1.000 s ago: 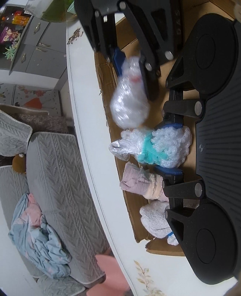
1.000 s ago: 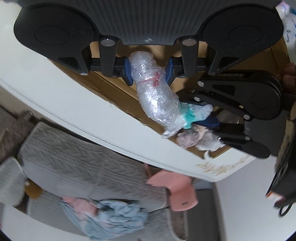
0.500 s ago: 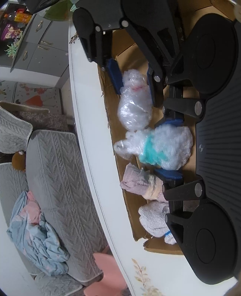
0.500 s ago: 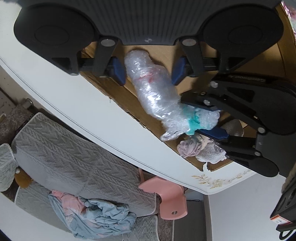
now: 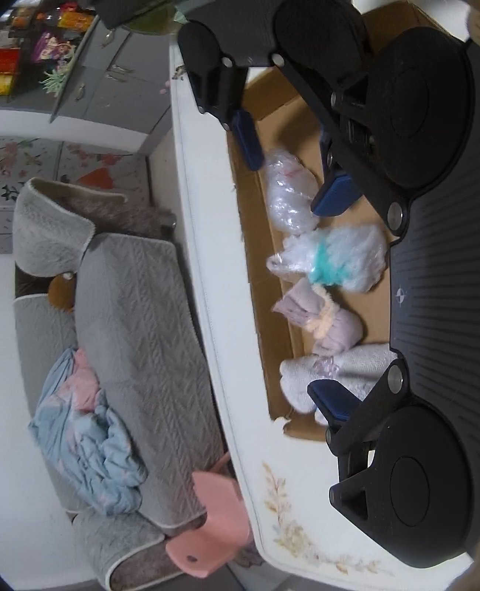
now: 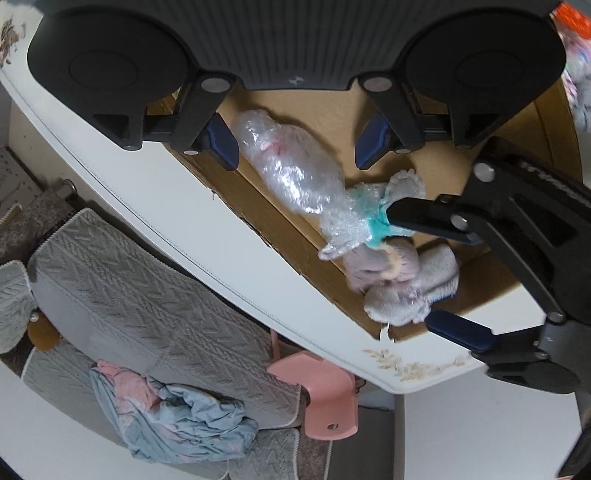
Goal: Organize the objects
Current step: 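Carry both bubble-wrap bundles into the tray beside the socks and release them, then grasp the white-and-pink sock bundle with the left tool while the right tool grasps the pink pom-pom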
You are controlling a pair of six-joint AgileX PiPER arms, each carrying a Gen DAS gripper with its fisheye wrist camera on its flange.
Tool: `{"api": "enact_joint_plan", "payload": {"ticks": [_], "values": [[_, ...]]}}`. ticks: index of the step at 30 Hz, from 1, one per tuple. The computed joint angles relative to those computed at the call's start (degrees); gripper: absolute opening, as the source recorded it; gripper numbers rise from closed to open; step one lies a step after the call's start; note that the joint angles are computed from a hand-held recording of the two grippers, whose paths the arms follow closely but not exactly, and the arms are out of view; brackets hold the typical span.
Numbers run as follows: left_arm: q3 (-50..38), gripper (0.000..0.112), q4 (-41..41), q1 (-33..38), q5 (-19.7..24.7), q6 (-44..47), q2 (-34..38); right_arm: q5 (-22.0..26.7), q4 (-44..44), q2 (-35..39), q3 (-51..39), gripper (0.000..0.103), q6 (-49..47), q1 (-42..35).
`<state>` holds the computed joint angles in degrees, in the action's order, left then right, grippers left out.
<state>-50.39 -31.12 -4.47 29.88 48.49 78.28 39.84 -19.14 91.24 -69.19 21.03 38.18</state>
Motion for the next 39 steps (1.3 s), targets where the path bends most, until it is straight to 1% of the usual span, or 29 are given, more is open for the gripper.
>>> {"api": "enact_joint_plan", "payload": {"ticks": [2, 4, 7, 13, 15, 18, 20, 22, 24, 27, 28, 30, 31, 33, 36, 38, 39], "values": [[0.6, 0.097, 0.9, -0.2, -0.5, -0.7, -1.2, 1.0, -0.6, 0.3, -0.7, 0.066, 2.1, 0.7], [0.8, 0.097, 5.1, -0.9, -1.6, -5.4, -1.9, 2.2, -2.1, 0.6, -1.5, 0.066, 5.3, 1.6], [1.1, 0.097, 7.7, -0.1, -1.9, -9.6, -2.6, 4.1, -3.6, 0.8, -2.7, 0.066, 11.1, 2.8], [1.7, 0.098, 10.0, 2.5, -0.5, -13.8, -4.2, 7.4, -7.9, 0.0, -3.3, 0.07, 22.8, 6.5], [1.7, 0.099, 8.2, 4.1, 1.2, -12.8, -5.1, 9.1, -8.9, -0.2, -3.9, 0.07, 25.5, 7.8], [3.1, 0.1, 7.1, 5.8, 2.5, -11.8, -7.4, 11.3, -10.8, -0.7, -4.4, 0.072, 29.8, 9.9], [4.0, 0.1, 6.0, 7.4, 4.0, -10.3, -9.3, 12.1, -11.8, -1.7, -4.0, 0.076, 32.6, 11.3], [5.2, 0.101, 3.8, 9.9, 6.0, -6.8, -11.3, 12.2, -13.4, -3.4, -2.6, 0.081, 36.4, 13.3], [7.0, 0.101, 1.9, 12.9, 7.9, -2.8, -14.1, 13.6, -15.2, -4.1, -2.2, 0.081, 39.4, 15.9], [9.9, 0.102, -2.6, 19.5, 10.9, 6.6, -18.0, 15.0, -18.4, -6.2, -0.1, 0.083, 44.5, 20.3], [10.8, 0.102, -4.2, 22.5, 12.6, 10.1, -19.2, 15.5, -19.6, -7.1, 0.9, 0.083, 46.4, 21.9], [12.6, 0.102, -9.3, 30.4, 17.0, 19.5, -21.1, 16.9, -22.4, -8.6, 2.8, 0.084, 51.1, 25.6], [13.5, 0.102, -10.7, 34.4, 19.1, 23.2, -22.0, 17.5, -24.0, -9.6, 4.3, 0.086, 54.1, 27.9], [14.8, 0.102, -14.1, 43.6, 24.4, 31.7, -22.3, 18.2, -25.8, -11.3, 6.8, 0.086, 58.2, 31.4], [16.8, 0.103, -17.3, 57.3, 32.1, 42.8, -22.2, 21.4, -29.4, -12.7, 9.6, 0.086, 64.8, 37.5], [18.1, 0.102, -17.8, 64.5, 35.7, 48.6, -21.9, 22.8, -30.9, -13.4, 11.5, 0.087, 69.0, 40.7], [18.8, 0.102, -18.5, 68.9, 38.2, 52.5, -21.3, 24.0, -31.7, -13.5, 12.2, 0.087, 71.0, 42.6]]}}
